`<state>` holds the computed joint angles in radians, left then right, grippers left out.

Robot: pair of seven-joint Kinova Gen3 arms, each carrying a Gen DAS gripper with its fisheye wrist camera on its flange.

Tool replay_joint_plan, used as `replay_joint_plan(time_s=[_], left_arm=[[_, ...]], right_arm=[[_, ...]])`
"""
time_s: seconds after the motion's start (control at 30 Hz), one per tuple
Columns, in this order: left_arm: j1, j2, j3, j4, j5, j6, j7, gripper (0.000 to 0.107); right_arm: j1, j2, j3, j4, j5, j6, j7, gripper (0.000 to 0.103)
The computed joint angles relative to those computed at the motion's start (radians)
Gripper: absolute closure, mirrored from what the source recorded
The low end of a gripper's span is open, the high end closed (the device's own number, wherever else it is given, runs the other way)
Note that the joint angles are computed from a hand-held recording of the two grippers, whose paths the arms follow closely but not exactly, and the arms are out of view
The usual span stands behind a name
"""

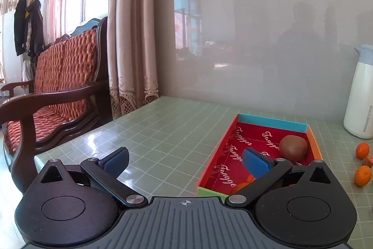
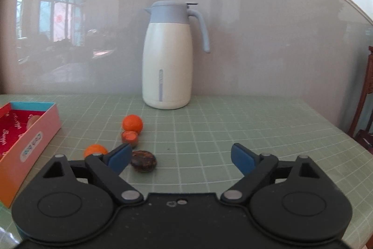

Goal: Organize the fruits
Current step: 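Move the right gripper to the small tan round fruit and grasp it, then carry the tan fruit into the box and open the right gripper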

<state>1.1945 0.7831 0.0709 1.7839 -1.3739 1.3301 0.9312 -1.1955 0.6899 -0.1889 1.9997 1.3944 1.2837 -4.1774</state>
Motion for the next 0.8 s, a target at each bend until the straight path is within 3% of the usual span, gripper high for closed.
replay_joint_plan(time_s=[0.27, 0.7, 0.8], left_arm=[[0.007, -0.013, 0.006, 0.042, 0.034, 0.027, 0.073, 0.005], [-0.019, -0.038, 0.029, 0.116, 0.061, 0.031, 0.181, 0.005], [-0.028, -0.041, 0.033, 0.126, 0.061, 0.025, 0.192, 0.005]], right_arm=[[0.073, -0.026, -0.042, 0.030, 0.130, -0.192, 0.025, 0.050], [0.106, -0.003, -0.026, -0.036, 0.132, -0.316, 0.134, 0.064], [0.114, -0.004, -0.018, -0.039, 0.125, -0.346, 0.126, 0.080]])
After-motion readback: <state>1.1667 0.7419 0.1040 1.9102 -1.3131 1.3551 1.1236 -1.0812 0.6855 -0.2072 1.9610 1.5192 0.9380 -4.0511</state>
